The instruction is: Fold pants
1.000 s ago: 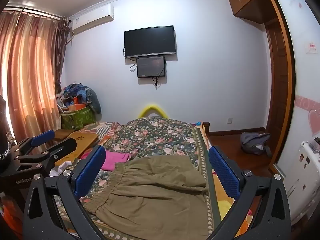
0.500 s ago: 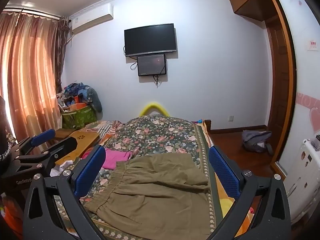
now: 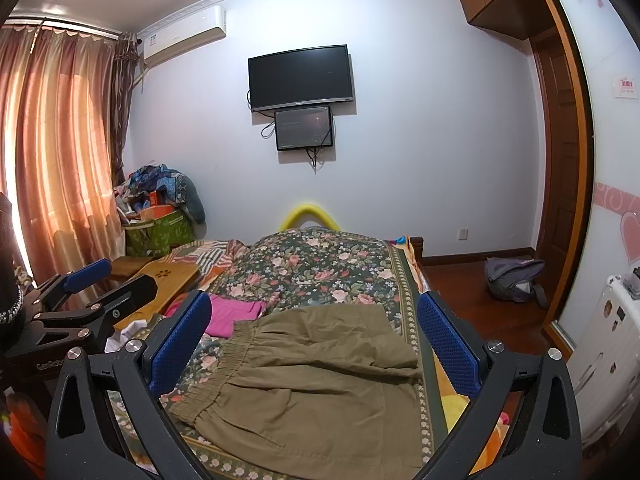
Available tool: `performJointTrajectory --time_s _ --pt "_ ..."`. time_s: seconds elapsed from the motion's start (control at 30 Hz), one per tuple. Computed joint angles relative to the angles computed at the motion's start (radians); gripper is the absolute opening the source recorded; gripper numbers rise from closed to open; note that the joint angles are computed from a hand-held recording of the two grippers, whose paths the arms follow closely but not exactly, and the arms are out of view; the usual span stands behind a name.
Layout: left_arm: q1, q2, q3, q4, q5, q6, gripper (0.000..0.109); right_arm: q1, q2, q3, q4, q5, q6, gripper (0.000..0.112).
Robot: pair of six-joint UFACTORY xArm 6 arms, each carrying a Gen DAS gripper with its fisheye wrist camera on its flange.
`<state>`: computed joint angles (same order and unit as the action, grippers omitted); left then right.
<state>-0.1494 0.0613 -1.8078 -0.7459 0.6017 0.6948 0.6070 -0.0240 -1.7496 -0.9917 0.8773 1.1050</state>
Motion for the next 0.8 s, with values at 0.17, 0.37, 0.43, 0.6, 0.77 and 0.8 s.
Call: performJointTrajectory --time_s 0.17,0.37,0.43,0.6,0.77,0.8 --pt "0.002 -0.004 0.011 -0.008 -0.006 0.007 0.103 -0.003 0.002 -0.004 0.005 -0.001 -0.005 0.102" --pt "0.004 -0.007 0.018 -0.014 -0.005 0.012 0.103 -0.005 0.002 -0.006 0.009 -0.001 -0.009 0.102" --pt "0.004 -0.007 0.017 -0.011 -0.004 0.010 0.103 -0.004 0.002 -0.007 0.009 -0.001 -0.009 0.102" --pt "0.001 -0.005 0.020 0.000 -0.009 -0.002 0.103 -0.005 0.002 -0.005 0.010 -0.002 -0.010 0.102" --pt "0.004 -0.002 0.017 0.002 -0.005 -0.009 0.103 -0.001 0.005 -0.008 0.008 0.003 -0.006 0.102" --pt "0.004 -0.003 0.019 0.002 -0.005 -0.009 0.103 -0.001 0.005 -0.009 0.008 0.002 -0.006 0.102"
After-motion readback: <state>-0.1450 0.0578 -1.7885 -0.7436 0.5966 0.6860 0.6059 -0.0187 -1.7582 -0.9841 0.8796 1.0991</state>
